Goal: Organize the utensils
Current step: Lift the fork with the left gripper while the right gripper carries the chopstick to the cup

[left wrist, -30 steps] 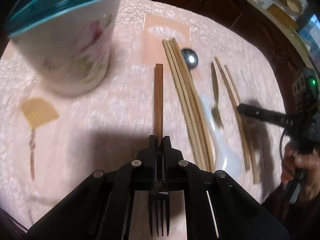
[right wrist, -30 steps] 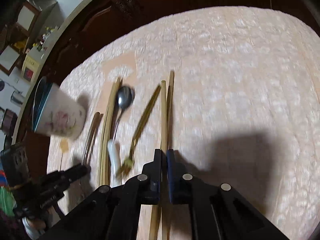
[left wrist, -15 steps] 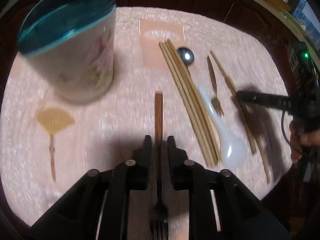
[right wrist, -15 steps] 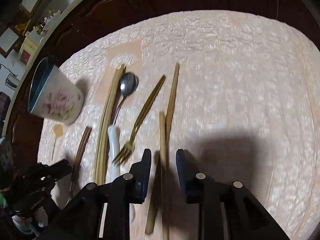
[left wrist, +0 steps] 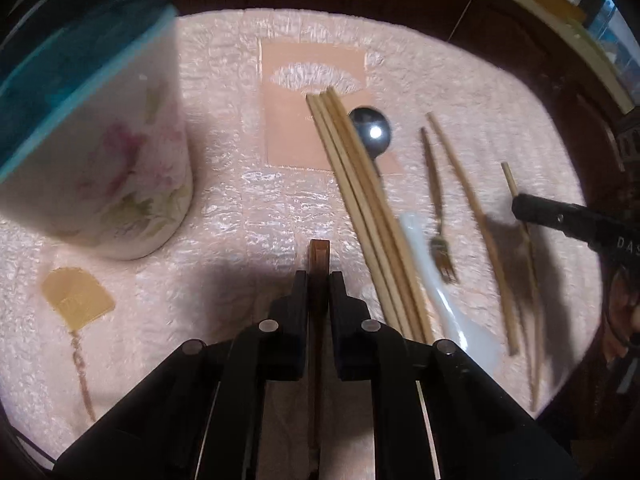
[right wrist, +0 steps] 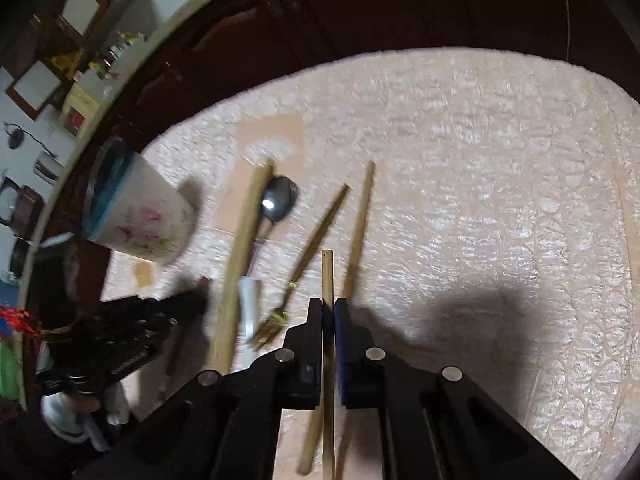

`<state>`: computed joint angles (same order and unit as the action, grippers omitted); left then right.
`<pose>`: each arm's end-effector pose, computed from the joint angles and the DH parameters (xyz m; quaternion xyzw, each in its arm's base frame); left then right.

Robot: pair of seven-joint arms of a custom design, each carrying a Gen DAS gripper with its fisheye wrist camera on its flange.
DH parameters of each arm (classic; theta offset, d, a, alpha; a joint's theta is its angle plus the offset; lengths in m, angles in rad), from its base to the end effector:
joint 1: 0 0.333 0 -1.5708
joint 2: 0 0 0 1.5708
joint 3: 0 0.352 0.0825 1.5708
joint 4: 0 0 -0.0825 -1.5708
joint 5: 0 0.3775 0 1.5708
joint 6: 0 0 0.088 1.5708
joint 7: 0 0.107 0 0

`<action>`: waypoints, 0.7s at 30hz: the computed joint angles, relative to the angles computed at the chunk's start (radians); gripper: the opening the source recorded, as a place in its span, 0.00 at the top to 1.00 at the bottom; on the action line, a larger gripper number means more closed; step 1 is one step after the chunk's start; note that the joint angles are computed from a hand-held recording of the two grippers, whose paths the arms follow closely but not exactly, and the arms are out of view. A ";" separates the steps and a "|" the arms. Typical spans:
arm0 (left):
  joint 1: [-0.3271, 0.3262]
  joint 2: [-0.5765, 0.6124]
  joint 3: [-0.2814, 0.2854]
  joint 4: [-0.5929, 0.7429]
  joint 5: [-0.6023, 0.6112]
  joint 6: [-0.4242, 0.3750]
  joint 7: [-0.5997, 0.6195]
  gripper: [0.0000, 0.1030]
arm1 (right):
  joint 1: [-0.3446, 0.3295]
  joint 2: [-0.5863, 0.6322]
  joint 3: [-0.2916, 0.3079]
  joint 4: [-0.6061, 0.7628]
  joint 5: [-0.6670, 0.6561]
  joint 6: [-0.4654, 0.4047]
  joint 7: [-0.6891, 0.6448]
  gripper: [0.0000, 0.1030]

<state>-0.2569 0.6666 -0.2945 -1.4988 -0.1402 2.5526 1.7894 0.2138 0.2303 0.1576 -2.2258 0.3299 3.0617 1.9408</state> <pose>0.6763 -0.3527 0.3649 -0.4653 0.8519 -0.2402 0.0094 0.5636 0.1876 0.3770 -0.5522 0.7767 -0.0468 0.2993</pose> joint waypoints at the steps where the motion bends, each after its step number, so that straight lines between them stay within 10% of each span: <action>1: 0.026 -0.021 -0.022 -0.027 -0.025 0.009 0.022 0.92 | 0.001 -0.011 0.005 -0.004 0.001 0.011 -0.005 0.95; 12: 0.246 -0.310 -0.140 -0.270 -0.424 0.030 0.382 0.92 | -0.046 -0.130 0.155 0.021 0.275 0.080 -0.329 0.95; 21: 0.243 -0.428 -0.061 -0.224 -0.611 -0.018 0.501 0.92 | 0.137 -0.106 -0.062 0.191 -0.087 0.077 -0.101 0.95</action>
<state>-0.0143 0.2384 -0.3559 -1.7233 -0.7514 2.5348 2.2907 0.3503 0.1242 0.0960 -2.0346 0.2425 3.1389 1.8398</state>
